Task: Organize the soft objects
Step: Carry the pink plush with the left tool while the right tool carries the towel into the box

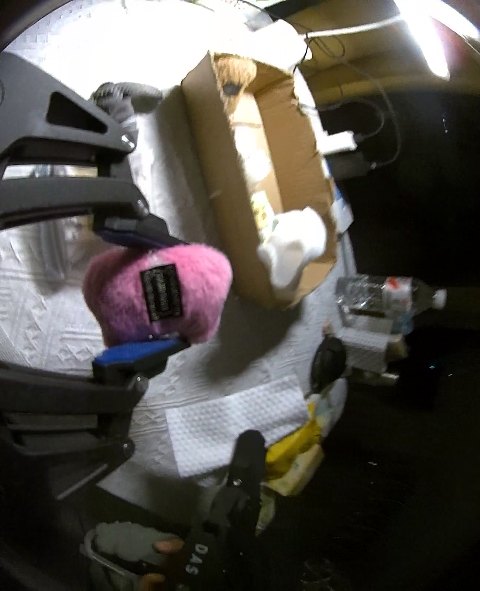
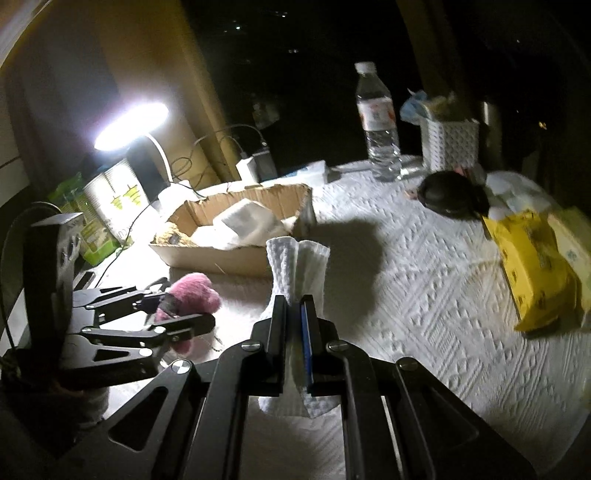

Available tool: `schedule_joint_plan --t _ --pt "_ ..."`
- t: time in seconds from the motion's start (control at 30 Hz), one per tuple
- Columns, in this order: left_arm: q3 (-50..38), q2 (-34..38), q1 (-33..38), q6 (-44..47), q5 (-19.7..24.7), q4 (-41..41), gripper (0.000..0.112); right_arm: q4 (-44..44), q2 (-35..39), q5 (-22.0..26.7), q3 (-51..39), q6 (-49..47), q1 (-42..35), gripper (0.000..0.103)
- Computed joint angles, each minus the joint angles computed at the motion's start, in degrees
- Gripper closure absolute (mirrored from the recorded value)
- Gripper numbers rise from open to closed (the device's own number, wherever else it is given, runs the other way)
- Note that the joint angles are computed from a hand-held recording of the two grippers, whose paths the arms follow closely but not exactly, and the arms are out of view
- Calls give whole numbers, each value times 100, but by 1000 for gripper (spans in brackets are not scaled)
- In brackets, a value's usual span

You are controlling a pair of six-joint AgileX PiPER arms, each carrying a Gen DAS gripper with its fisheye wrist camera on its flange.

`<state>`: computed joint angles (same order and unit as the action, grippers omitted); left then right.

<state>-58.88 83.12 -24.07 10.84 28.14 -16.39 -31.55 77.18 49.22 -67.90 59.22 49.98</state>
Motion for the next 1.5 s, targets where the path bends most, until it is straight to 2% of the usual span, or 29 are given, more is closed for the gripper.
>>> schedule_joint_plan --t 0.33,0.57,0.73,0.93,1.13,1.33,1.5 --pt "111 -583 1431 1539 305 -1249 68 232 1181 187 -1511 -760 71 95" --pt "105 -539 2495 2606 550 -2152 68 633 2180 377 -2855 -1530 15 95" --pt "22 -319 3018 3043 602 -2495 68 985 2964 661 -3947 -2114 -106 95" --pt "-236 -52 3205 3077 542 -2473 68 1330 3689 1025 -5093 -2675 -334 95" --pt "-685 252 3083 2809 514 -2256 68 1508 4072 1243 -5690 -2993 -632 95" --pt "-1126 616 2716 2339 436 -1891 68 1663 4115 1139 -5428 -3117 -996 95" --pt "-1455 954 2273 1866 352 -1476 68 1598 3959 846 -4787 -3127 -1284 95"
